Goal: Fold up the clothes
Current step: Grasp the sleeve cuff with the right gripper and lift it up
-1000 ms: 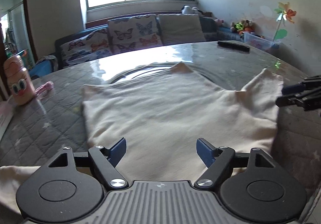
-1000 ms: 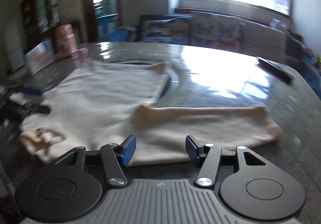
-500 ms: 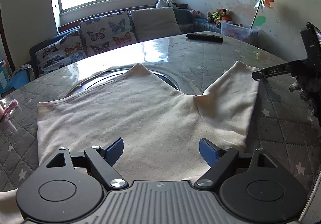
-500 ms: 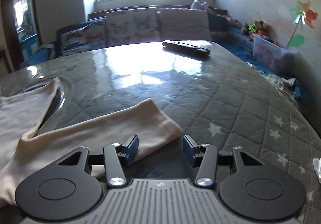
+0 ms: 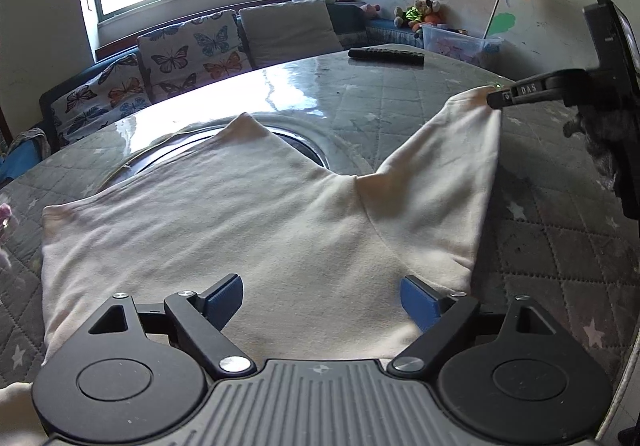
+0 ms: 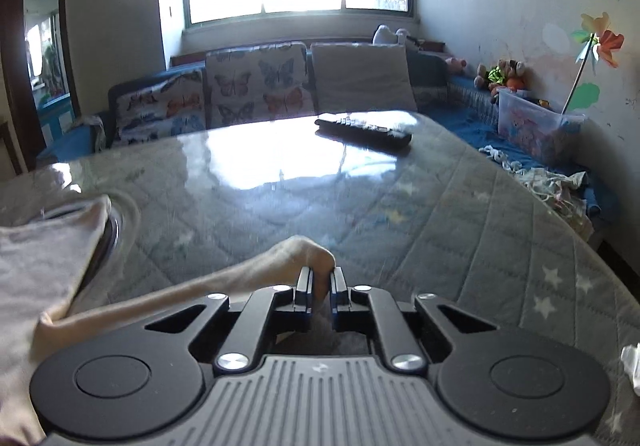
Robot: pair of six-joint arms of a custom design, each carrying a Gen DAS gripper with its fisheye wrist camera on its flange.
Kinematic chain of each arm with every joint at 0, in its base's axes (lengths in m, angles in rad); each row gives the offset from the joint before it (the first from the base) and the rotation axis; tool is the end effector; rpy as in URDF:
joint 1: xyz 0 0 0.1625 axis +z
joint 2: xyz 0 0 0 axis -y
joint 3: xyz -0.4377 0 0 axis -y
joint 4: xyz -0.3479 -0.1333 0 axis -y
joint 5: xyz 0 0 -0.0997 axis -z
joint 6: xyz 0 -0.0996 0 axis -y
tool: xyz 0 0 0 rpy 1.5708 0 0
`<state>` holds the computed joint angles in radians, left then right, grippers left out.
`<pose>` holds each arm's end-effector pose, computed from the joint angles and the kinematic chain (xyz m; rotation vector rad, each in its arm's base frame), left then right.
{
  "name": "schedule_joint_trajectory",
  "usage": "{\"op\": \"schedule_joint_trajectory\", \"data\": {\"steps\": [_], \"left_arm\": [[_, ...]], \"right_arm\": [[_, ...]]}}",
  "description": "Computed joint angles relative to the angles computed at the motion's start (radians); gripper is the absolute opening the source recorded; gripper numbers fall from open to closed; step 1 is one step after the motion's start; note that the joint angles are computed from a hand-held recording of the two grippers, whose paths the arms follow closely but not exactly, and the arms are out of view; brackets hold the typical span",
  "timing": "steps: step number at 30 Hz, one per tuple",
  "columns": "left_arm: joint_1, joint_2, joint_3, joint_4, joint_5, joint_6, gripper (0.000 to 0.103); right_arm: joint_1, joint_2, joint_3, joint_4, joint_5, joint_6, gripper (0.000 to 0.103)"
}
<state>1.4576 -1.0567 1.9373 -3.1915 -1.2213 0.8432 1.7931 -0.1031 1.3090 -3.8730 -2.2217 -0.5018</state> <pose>0.1016 -0.5887 0.2735 0.9839 2.2648 -0.7374 0.2201 -0.6429 -0.0650 0.3401 -2.1230 1.1743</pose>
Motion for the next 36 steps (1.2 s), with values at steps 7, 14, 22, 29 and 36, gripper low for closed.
{"op": "schedule_joint_trajectory", "data": {"steps": [7,14,22,29,36], "left_arm": [[0.0,0.006,0.0,0.001,-0.001,0.01,0.09],[0.011,-0.018,0.006,-0.006,-0.037,0.006,0.09],[0.05,-0.065,0.012,-0.033,-0.06,0.003,0.09],[0.099,-0.121,0.025,-0.077,-0.079,-0.037,0.093],[0.136,-0.156,0.039,-0.112,-0.062,-0.073,0.095]], "right_arm": [[-0.007,0.005,-0.005,0.038,-0.013,0.034,0.005],[0.048,-0.032,0.035,-0.019,0.036,-0.002,0.004],[0.176,-0.05,0.025,0.044,0.132,-0.079,0.004],[0.253,-0.001,-0.071,0.202,0.226,-0.136,0.004],[0.292,0.088,-0.205,0.411,0.337,-0.138,0.004]]}}
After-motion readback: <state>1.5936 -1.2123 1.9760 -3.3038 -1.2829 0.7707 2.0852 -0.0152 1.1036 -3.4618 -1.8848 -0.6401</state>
